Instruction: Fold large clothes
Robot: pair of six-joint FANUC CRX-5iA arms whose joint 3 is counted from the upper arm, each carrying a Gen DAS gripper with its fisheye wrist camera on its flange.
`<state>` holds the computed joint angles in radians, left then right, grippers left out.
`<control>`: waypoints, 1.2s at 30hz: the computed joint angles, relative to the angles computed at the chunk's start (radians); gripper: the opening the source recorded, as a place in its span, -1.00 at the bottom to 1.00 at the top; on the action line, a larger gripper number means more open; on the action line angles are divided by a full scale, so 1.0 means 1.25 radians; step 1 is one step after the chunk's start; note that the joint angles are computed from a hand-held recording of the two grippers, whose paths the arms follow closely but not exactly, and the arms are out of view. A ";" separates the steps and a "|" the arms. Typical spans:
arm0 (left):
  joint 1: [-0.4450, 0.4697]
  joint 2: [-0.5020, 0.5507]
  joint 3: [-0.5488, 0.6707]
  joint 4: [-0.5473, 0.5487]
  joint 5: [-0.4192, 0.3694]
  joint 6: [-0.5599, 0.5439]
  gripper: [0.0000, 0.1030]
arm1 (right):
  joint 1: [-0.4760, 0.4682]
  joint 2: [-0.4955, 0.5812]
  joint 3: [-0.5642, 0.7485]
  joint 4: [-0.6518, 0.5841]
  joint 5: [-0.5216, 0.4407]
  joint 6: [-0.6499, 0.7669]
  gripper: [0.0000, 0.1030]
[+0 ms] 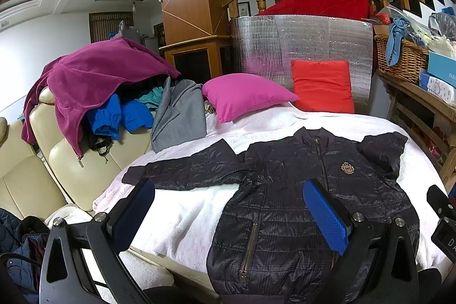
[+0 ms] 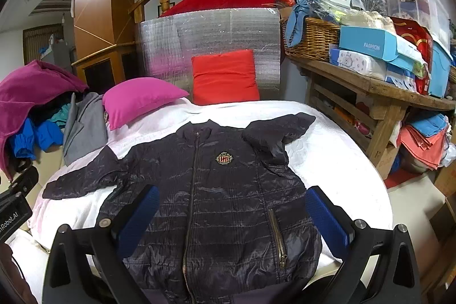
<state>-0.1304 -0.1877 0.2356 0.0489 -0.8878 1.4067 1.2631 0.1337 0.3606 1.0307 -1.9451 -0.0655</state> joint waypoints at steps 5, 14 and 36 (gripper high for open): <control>-0.001 0.000 0.000 -0.002 0.000 0.001 1.00 | -0.002 0.001 0.001 0.000 0.001 0.002 1.00; -0.006 0.009 0.011 -0.014 -0.009 0.013 1.00 | -0.012 0.001 0.002 -0.002 0.010 0.011 1.00; -0.033 0.057 0.055 -0.059 -0.028 0.051 1.00 | -0.053 -0.010 -0.021 -0.020 0.053 0.024 1.00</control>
<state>-0.1718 -0.1170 0.3041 -0.0246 -0.9228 1.4699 1.1970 0.1212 0.3344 1.0053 -1.8783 -0.0358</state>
